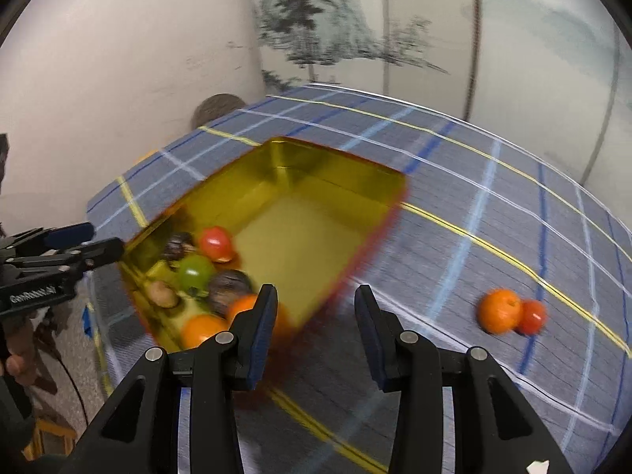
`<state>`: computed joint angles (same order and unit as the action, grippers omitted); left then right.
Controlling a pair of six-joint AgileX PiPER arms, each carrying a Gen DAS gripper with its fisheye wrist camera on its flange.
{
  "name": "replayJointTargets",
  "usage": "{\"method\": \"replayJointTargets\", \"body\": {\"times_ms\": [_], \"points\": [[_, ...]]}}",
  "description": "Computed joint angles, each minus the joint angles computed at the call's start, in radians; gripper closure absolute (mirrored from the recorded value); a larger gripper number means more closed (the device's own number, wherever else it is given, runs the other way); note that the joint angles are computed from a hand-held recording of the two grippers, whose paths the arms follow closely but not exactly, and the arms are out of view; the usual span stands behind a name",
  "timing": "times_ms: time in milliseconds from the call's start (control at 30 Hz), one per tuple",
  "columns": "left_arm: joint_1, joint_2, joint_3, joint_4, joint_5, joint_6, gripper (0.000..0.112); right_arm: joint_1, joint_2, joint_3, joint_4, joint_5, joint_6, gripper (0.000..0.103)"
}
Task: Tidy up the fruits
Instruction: 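Move the right gripper to the red tomato and grasp it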
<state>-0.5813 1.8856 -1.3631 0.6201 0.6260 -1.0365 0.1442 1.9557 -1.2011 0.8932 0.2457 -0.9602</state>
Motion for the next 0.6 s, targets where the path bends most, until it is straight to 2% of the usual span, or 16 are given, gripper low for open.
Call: {"method": "replayJointTargets", "body": {"times_ms": [367,600], "points": [[-0.043,0.073,-0.128,-0.059,0.037,0.096,0.042,-0.225,0.031,0.033,-0.09,-0.036,0.069,0.064],[-0.07,0.137,-0.233,-0.119,0.07,0.179,0.042,-0.285,0.09,-0.021,-0.146,-0.018,0.117,0.065]]}}
